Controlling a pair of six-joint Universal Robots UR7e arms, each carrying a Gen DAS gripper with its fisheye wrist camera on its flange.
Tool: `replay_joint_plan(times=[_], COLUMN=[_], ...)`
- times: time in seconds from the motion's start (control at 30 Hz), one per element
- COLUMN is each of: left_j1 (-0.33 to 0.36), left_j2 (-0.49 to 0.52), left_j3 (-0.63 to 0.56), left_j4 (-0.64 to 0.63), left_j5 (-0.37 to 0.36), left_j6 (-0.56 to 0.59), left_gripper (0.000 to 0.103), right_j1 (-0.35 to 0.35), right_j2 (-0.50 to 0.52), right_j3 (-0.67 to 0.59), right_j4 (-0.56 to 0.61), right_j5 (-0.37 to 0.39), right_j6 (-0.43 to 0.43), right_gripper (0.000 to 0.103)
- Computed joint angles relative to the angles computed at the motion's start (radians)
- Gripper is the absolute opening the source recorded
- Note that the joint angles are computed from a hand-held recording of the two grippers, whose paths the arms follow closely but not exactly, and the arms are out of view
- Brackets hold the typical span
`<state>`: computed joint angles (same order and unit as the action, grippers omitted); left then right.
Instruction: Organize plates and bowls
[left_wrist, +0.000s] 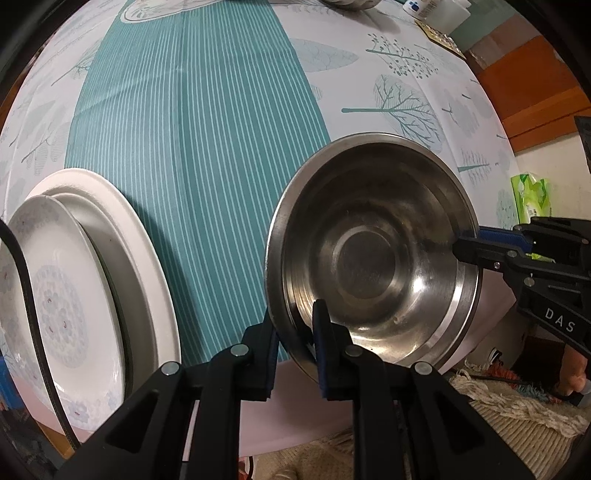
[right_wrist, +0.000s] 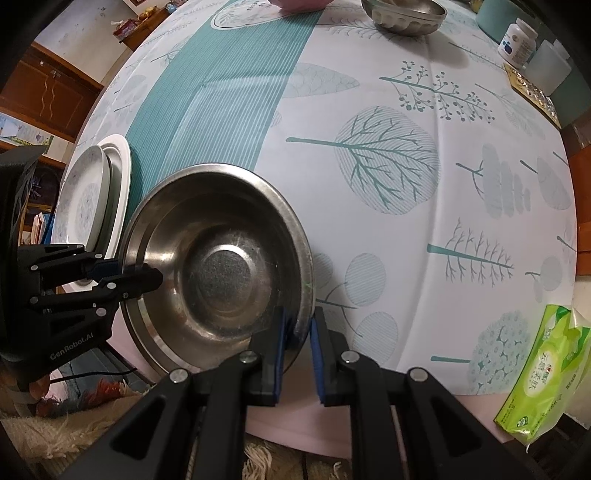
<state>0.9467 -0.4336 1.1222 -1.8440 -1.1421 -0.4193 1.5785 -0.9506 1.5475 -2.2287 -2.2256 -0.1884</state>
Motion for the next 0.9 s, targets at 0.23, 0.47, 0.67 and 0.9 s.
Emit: replay_joint_plan(times=[0.23, 0.47, 0.67, 0.9], left_j1=[-0.001, -0.006, -0.01, -0.02], left_j2=[0.012, 0.01, 0.006, -0.015], left_j3=[-0.018, -0.021, -0.023, -0.028], left_j4=[0.019, 0.028, 0.034, 0.053], left_j5=[0.007, 0.028, 0.037, 0.066], left_j6=[-0.003, -0.016, -0.027, -0.035], left_gripper=[0.021, 0.031, 0.035, 0.041], right_j1=[-0.003, -0.005, -0.007, -0.006], right_j2=[0.0, -0.006, -0.02, -0.041], right_j3=[-0.005, -0.008, -0.001, -0.004], right_j4=[0.009, 0.018, 0.01, 0.015], right_j5=[0.013, 0.026, 0.03, 0.037], right_j6=[0.005, 0.002, -0.002, -0.011], right_gripper=[0.014, 0.022, 0.027, 0.027])
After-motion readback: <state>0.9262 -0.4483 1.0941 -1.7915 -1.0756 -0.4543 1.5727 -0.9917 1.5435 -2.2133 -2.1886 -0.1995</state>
